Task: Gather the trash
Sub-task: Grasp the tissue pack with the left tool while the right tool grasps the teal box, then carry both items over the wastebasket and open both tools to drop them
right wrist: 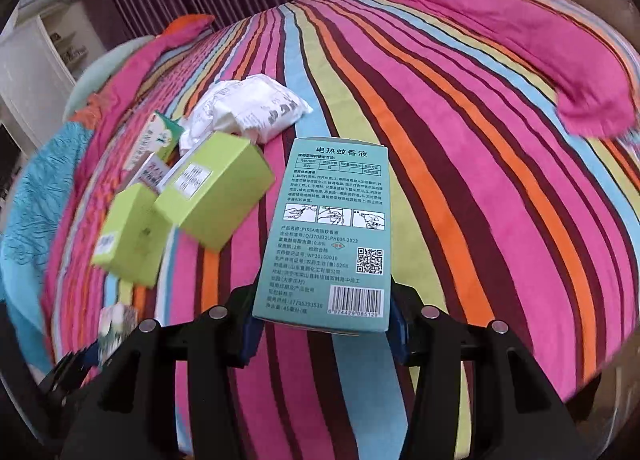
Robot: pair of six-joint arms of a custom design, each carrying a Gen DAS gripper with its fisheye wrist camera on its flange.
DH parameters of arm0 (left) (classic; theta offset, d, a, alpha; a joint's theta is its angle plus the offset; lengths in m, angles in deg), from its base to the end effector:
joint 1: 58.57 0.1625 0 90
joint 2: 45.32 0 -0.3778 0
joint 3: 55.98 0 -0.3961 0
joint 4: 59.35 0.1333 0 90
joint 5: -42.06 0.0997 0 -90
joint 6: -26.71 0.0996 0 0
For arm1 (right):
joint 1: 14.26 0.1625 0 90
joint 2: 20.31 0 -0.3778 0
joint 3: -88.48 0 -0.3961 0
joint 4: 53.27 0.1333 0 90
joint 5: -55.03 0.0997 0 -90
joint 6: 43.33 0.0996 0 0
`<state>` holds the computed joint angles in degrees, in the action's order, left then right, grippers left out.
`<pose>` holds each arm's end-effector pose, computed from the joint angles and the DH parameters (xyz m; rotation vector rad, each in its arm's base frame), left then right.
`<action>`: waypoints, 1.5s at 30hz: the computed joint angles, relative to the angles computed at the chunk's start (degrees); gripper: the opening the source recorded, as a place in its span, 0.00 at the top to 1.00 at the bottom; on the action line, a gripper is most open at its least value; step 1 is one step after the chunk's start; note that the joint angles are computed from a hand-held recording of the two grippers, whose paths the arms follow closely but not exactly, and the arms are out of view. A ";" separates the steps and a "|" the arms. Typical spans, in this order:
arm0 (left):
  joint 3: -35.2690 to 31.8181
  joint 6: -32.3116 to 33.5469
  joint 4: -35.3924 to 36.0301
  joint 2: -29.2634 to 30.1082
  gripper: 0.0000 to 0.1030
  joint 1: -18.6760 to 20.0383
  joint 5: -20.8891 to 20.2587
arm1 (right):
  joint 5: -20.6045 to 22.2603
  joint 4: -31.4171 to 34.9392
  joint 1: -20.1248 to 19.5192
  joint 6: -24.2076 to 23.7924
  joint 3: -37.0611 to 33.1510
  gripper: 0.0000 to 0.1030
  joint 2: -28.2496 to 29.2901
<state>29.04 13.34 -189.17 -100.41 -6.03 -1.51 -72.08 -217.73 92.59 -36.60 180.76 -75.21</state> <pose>-0.2441 -0.6564 0.2242 0.4147 2.3714 -0.6308 0.2612 -0.6099 0.2279 -0.0591 -2.4829 0.9795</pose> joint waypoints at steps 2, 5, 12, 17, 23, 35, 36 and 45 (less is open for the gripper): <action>1.51 -0.17 0.26 -1.62 0.50 -0.27 -0.45 | 1.54 -0.64 0.37 1.67 3.65 0.54 -2.85; 4.83 -0.66 0.50 -4.86 0.50 -0.74 -1.47 | 2.91 -0.86 1.13 3.38 7.66 0.54 -6.03; 11.52 -1.49 1.57 -11.64 0.50 -2.05 -3.68 | 4.23 -0.75 4.04 5.96 12.78 0.54 -8.91; 15.76 -1.32 2.63 -17.24 0.50 -3.19 -6.04 | 6.48 0.57 6.29 7.83 16.71 0.54 -10.67; 21.24 -2.31 10.41 -25.39 0.50 -4.03 -11.21 | 11.32 2.90 7.72 11.23 20.46 0.54 -11.40; 22.85 -9.61 23.88 -24.67 0.50 1.11 -18.44 | 21.93 15.90 1.74 20.19 22.16 0.54 -9.48; 22.52 -9.83 24.51 -24.08 0.50 1.67 -19.12 | 21.32 16.75 1.61 20.46 22.03 0.54 -9.18; 18.50 -10.73 32.37 -17.35 0.50 5.61 -24.18 | 22.99 28.63 -0.95 22.68 17.80 0.54 -4.90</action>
<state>47.53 2.61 -156.79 -117.76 -0.42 -25.69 -49.10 -189.11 91.64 -13.92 198.57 -80.10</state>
